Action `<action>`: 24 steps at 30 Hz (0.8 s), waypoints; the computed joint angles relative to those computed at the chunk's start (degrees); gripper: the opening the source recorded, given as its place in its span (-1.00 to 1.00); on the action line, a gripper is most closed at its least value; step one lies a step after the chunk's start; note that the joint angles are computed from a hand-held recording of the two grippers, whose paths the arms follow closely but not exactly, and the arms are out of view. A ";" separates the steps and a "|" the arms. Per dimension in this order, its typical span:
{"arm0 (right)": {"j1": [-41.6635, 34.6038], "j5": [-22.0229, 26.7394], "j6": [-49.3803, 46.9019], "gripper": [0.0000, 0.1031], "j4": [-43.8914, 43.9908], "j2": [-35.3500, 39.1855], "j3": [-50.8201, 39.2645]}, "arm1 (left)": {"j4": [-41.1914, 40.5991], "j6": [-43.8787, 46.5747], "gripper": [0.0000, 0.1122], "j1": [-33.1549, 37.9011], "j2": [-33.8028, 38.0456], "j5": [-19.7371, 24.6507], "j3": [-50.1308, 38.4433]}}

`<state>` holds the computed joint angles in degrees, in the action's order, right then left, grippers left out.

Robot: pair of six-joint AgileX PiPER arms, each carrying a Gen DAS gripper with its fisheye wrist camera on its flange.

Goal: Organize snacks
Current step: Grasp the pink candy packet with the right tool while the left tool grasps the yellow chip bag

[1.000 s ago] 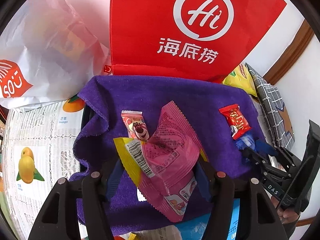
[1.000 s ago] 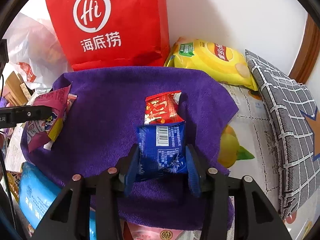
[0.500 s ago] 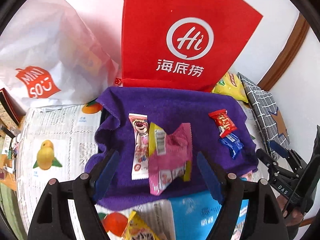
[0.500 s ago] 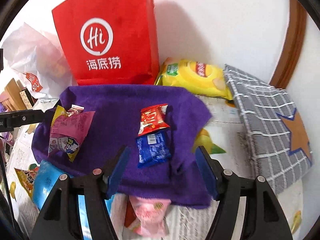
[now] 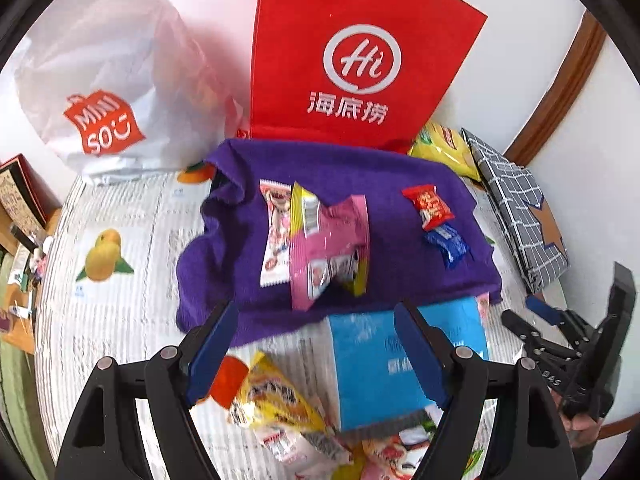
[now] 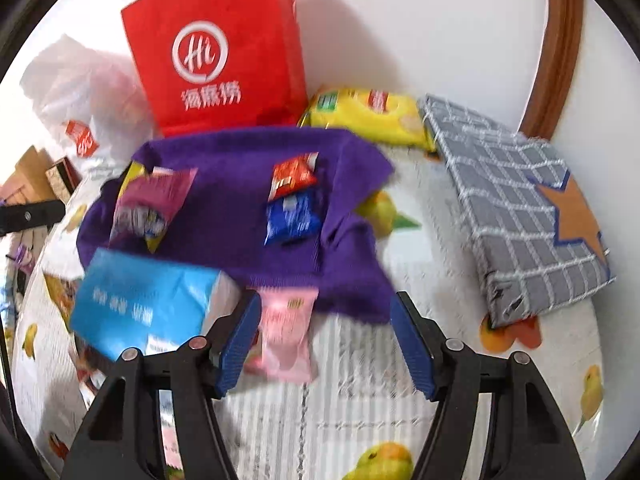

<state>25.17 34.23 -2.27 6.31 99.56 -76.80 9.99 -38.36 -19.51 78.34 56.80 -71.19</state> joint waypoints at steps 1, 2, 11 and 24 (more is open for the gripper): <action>-0.13 -0.10 -1.19 0.21 1.32 0.01 0.71 | 0.07 -0.38 0.41 -0.12 -0.51 -0.16 0.83; -0.43 0.07 -3.23 0.19 3.60 0.57 1.12 | 0.43 -0.95 0.41 -0.30 -0.86 -0.22 1.43; 0.08 0.16 -7.60 0.15 9.31 5.77 -0.73 | -0.99 -0.72 0.41 1.90 -3.38 -1.88 5.39; -2.15 1.60 -18.35 -0.35 18.93 8.52 -1.92 | -1.25 -1.12 0.41 3.09 -6.79 -1.76 8.48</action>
<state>23.01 35.84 -20.62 25.24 108.08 -78.72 8.74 -39.48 -16.42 71.54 55.03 -62.71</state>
